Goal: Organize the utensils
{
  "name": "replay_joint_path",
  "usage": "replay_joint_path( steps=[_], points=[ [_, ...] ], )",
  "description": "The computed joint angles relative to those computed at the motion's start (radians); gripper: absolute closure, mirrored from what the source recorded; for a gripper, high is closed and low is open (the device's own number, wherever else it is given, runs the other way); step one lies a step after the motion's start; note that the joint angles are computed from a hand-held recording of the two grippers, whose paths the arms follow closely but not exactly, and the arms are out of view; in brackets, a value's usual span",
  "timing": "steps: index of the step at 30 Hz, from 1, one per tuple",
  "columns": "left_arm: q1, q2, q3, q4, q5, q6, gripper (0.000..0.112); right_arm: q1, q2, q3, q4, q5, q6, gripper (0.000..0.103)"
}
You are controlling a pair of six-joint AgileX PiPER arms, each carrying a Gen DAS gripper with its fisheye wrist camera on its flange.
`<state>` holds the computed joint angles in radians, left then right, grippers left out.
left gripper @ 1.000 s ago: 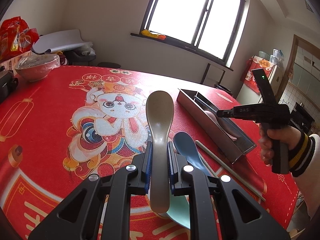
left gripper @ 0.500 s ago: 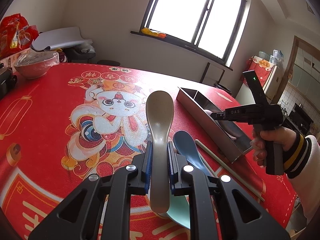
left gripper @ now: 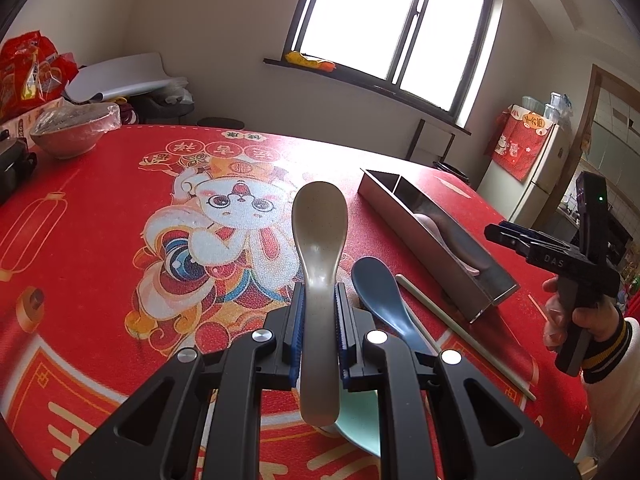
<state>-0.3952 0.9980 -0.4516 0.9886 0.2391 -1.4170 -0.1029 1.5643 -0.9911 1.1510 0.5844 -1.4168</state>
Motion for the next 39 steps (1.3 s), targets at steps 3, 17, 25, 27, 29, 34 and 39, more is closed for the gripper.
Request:
replay_joint_path(
  steps=[3,17,25,27,29,34,39],
  points=[
    [0.002,0.008,-0.005,-0.022,0.012,0.011,0.098,-0.049,0.003,0.022,0.108,0.058,-0.102,0.021],
    [-0.04,0.03,-0.154,-0.266,0.194,0.171,0.099,-0.152,0.051,-0.016,0.094,0.163,0.019,0.016],
    [-0.152,0.44,-0.613,-0.464,0.299,0.358,0.098,-0.151,0.083,-0.052,0.023,0.082,0.134,0.016],
    [-0.153,0.582,-0.776,-0.56,0.327,0.452,0.098,-0.156,0.101,-0.066,0.004,0.082,0.162,0.016],
    [-0.133,0.715,-0.94,-0.693,0.364,0.561,0.098,-0.155,0.118,-0.081,-0.026,0.074,0.2,0.016],
    [-0.102,0.977,-1.303,-0.796,0.543,0.627,0.098,-0.169,0.145,-0.104,-0.058,0.076,0.252,0.016],
    [-0.086,1.143,-1.554,-0.804,0.698,0.655,0.098,-0.171,0.163,-0.122,-0.064,0.088,0.265,0.016]
  ],
)
